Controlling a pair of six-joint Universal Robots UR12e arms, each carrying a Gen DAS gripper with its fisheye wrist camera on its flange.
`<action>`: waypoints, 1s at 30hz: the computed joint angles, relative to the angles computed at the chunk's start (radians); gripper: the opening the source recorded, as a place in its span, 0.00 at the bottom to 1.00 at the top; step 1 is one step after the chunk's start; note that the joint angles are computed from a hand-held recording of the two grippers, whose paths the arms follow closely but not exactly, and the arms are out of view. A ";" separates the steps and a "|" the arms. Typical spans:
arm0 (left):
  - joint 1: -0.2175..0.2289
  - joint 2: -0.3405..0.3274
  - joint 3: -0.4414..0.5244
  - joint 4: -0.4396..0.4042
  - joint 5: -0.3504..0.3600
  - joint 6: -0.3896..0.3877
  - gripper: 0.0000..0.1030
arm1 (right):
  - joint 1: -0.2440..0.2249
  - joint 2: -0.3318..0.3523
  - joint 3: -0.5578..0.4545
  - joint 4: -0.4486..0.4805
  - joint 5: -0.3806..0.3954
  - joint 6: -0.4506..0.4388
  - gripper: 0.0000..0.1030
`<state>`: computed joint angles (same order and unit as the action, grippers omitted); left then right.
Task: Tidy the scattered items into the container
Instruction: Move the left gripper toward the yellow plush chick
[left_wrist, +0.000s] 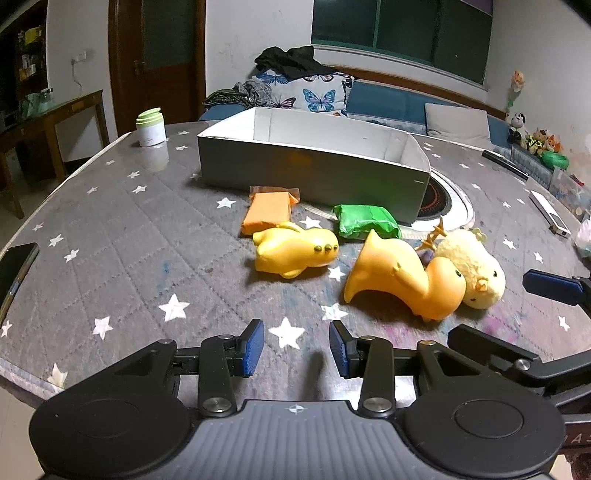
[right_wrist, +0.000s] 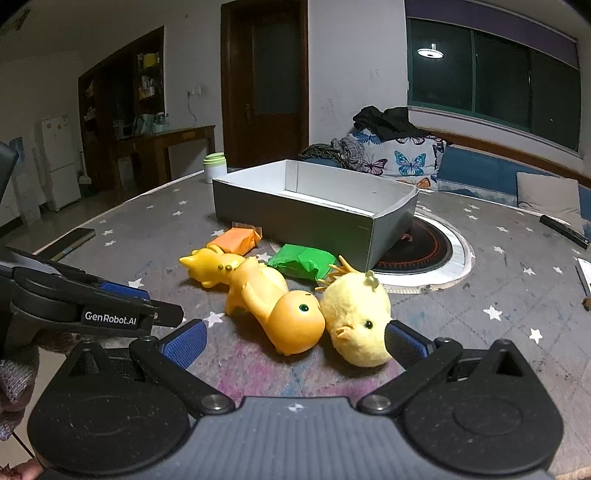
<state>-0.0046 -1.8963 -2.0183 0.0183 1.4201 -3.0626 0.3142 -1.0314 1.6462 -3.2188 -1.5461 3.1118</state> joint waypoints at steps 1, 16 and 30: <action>0.000 0.000 0.000 -0.001 0.000 0.001 0.40 | 0.006 0.000 0.003 -0.002 -0.005 0.004 1.00; 0.002 -0.010 0.013 -0.025 -0.019 0.020 0.40 | 0.131 -0.013 0.082 -0.066 -0.133 0.069 1.00; -0.004 -0.013 0.041 -0.082 -0.019 0.046 0.40 | 0.283 -0.006 0.142 -0.126 -0.266 0.154 1.00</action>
